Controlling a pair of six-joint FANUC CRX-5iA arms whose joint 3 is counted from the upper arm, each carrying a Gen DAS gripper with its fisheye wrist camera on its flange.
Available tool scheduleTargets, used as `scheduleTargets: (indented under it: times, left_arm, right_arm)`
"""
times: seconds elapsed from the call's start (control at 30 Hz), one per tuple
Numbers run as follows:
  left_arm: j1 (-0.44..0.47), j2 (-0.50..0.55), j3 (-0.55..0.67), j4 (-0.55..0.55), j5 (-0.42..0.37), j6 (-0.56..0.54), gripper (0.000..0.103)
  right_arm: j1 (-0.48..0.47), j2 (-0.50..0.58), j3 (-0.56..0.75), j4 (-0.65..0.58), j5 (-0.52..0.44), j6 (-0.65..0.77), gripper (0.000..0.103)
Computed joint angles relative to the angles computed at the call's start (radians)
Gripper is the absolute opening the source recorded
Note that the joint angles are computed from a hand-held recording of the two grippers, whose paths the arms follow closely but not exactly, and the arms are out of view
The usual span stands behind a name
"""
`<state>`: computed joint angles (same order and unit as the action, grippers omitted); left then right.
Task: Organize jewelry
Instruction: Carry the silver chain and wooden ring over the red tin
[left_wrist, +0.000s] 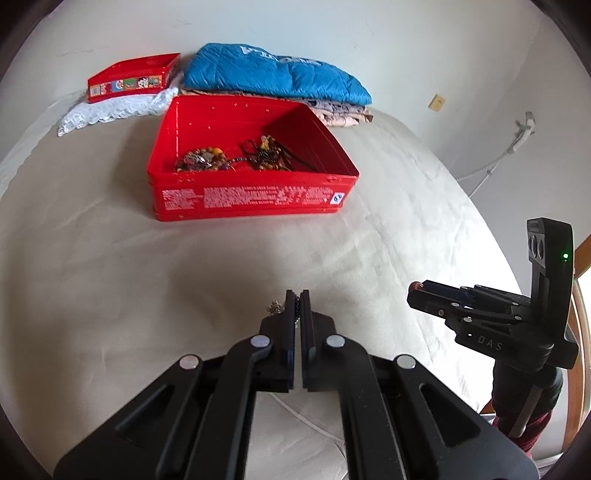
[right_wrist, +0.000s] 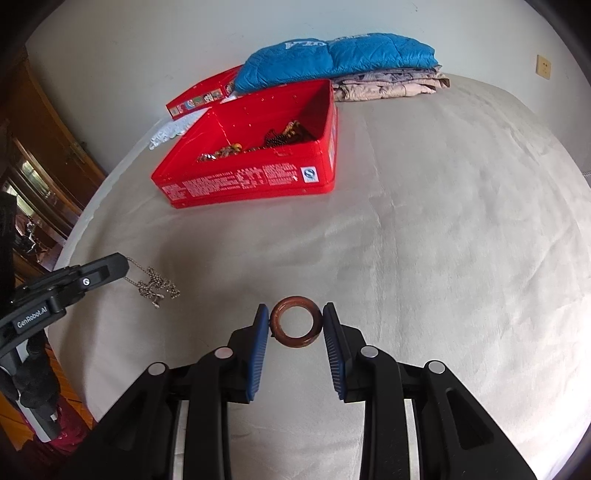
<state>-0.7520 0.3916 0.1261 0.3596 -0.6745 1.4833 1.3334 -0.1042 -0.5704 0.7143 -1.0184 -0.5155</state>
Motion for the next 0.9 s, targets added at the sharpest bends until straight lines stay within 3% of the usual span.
scheduleTargets:
  times: [0.47, 0.9]
  left_arm:
    - [0.036, -0.039, -0.005, 0.001, 0.042, -0.006, 0.000]
    - [0.069, 0.025, 0.149, -0.030, 0.057, 0.025, 0.000]
  right_arm:
    - [-0.084, 0.060, 0.117, 0.018, 0.009, 0.145, 0.030]
    - [-0.205, 0.110, 0.217, 0.066, 0.034, 0.236, 0.030]
